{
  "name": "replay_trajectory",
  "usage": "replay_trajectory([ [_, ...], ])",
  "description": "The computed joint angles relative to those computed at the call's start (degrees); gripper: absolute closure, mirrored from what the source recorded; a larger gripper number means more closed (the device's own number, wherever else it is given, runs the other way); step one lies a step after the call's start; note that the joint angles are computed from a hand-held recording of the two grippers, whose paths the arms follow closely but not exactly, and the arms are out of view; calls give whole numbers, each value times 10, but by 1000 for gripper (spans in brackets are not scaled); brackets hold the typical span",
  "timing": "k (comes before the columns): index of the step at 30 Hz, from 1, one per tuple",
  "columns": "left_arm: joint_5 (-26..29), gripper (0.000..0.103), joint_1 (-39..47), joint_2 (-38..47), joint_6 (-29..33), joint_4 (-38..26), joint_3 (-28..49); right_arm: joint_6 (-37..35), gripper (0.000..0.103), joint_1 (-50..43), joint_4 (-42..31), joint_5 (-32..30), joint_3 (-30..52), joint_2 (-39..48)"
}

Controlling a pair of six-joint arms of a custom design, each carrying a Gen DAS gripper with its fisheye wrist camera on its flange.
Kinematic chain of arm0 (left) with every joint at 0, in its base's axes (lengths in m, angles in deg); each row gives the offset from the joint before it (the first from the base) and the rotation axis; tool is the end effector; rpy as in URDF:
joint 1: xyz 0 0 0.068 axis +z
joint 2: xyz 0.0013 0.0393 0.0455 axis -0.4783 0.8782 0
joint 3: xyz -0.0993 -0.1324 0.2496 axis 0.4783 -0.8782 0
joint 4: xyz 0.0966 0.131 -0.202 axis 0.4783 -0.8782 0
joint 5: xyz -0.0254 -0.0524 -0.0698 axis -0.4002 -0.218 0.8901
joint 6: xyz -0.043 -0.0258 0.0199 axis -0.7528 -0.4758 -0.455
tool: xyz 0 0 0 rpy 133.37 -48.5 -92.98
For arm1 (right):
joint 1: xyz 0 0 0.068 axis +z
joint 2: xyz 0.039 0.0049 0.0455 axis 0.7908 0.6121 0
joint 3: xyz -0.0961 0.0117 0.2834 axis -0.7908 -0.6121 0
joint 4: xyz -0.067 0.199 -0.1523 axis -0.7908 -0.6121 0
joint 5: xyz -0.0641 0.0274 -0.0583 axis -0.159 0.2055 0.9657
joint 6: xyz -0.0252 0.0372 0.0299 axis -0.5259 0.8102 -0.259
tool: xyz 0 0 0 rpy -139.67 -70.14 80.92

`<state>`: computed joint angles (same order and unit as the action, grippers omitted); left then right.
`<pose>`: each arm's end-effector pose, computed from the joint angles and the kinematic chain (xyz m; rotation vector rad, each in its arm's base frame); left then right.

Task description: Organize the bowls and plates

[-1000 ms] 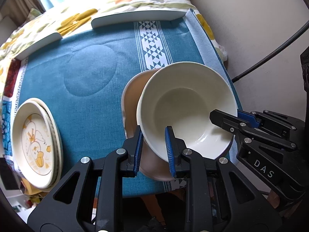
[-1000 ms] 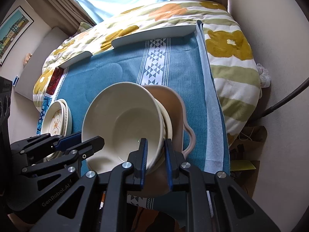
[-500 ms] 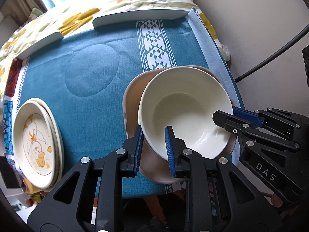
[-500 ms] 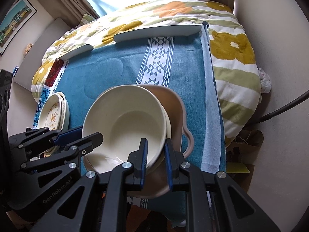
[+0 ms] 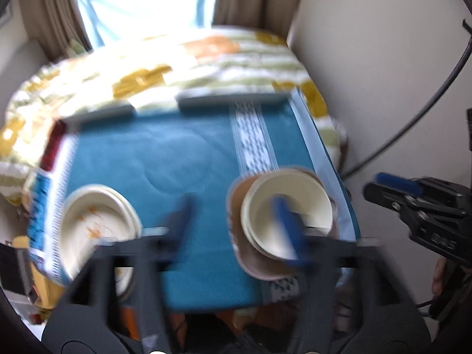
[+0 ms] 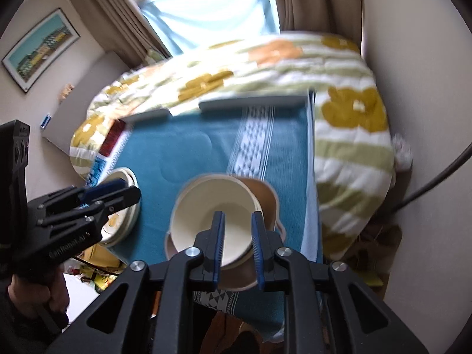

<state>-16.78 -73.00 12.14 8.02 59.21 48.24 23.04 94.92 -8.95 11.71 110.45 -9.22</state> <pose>0.1641 -0.1492 0.2212 0.3116 2.5249 -0.1840 0.1515 0.1334 0.1966 -0.0653 2.5558 0.4091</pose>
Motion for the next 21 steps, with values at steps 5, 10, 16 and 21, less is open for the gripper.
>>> replay_trajectory([
  [5, -98, 0, -43, -92, 7, 7, -39, 3, 0, 61, -2, 109, -23, -84],
  [10, -19, 0, -11, -84, 34, -25, -55, -37, 0, 15, -73, 38, 2, -42],
  [16, 58, 0, 28, 13, 97, -24, -60, -75, 0, 5, -109, 36, 33, 94],
  [21, 106, 1, 52, 128, 146, 3, -40, -103, 4, -42, -67, -23, 39, 196],
])
